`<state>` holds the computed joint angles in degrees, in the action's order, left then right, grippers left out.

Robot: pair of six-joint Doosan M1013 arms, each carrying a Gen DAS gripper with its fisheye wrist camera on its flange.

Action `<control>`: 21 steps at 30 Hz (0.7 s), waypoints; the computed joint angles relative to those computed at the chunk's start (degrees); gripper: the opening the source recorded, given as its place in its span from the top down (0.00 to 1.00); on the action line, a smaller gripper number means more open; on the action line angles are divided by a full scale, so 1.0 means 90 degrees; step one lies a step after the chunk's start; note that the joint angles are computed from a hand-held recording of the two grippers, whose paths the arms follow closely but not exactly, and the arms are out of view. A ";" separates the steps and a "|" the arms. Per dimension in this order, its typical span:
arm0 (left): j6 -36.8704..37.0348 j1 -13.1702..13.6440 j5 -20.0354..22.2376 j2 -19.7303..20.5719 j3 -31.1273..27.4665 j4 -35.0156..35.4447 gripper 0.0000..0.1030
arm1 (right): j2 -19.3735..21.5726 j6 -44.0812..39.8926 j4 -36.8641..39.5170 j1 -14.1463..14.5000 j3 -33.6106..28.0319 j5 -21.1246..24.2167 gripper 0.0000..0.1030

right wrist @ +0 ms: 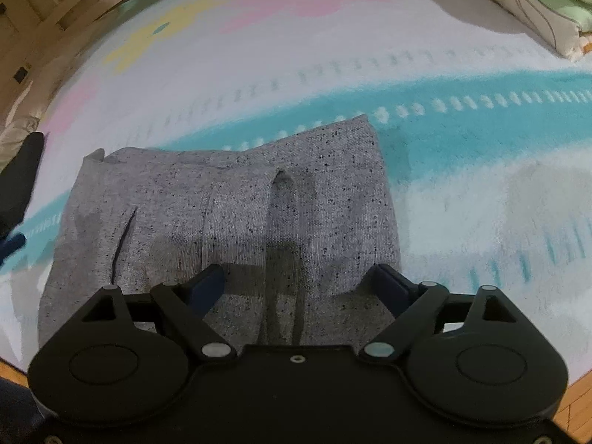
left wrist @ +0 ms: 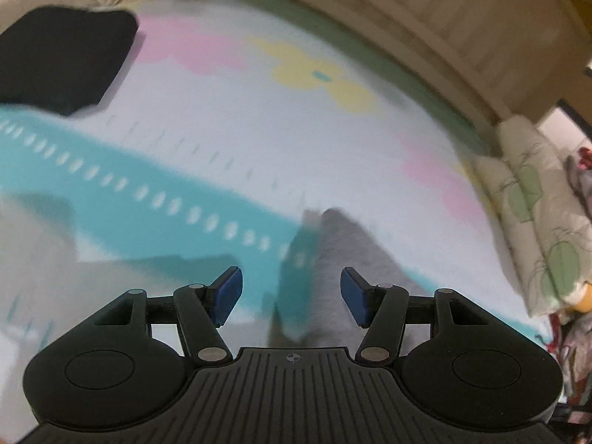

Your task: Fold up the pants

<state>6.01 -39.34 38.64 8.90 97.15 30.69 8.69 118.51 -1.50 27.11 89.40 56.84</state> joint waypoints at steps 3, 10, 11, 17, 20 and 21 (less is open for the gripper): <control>0.0767 -0.0019 0.0418 0.0117 -0.0172 -0.0419 0.45 | -0.0007 -0.0350 0.0413 -0.0137 -0.0009 0.0076 0.13; 0.1338 -0.0147 0.0495 0.0180 -0.0276 -0.0412 0.45 | 0.0016 -0.0675 0.0663 -0.0207 -0.0079 0.0266 0.12; 0.1330 -0.0151 0.0495 0.0191 -0.0282 -0.0416 0.45 | 0.0011 -0.0715 0.0777 -0.0224 -0.0071 0.0230 0.11; 0.1346 -0.0109 0.0409 0.0193 -0.0241 -0.0612 0.45 | 0.0025 -0.0729 0.1095 -0.0247 0.0030 -0.0260 0.09; 0.1272 -0.0105 0.0457 0.0176 -0.0226 -0.0558 0.45 | 0.0037 -0.1023 0.1507 -0.0278 0.0043 -0.0409 0.09; 0.1231 -0.0091 0.0443 0.0171 -0.0216 -0.0578 0.45 | 0.0037 -0.1171 0.1638 -0.0292 0.0038 -0.0393 0.09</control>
<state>17.09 -40.16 42.63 10.44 95.21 25.49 9.02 107.97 13.24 24.48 89.74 53.31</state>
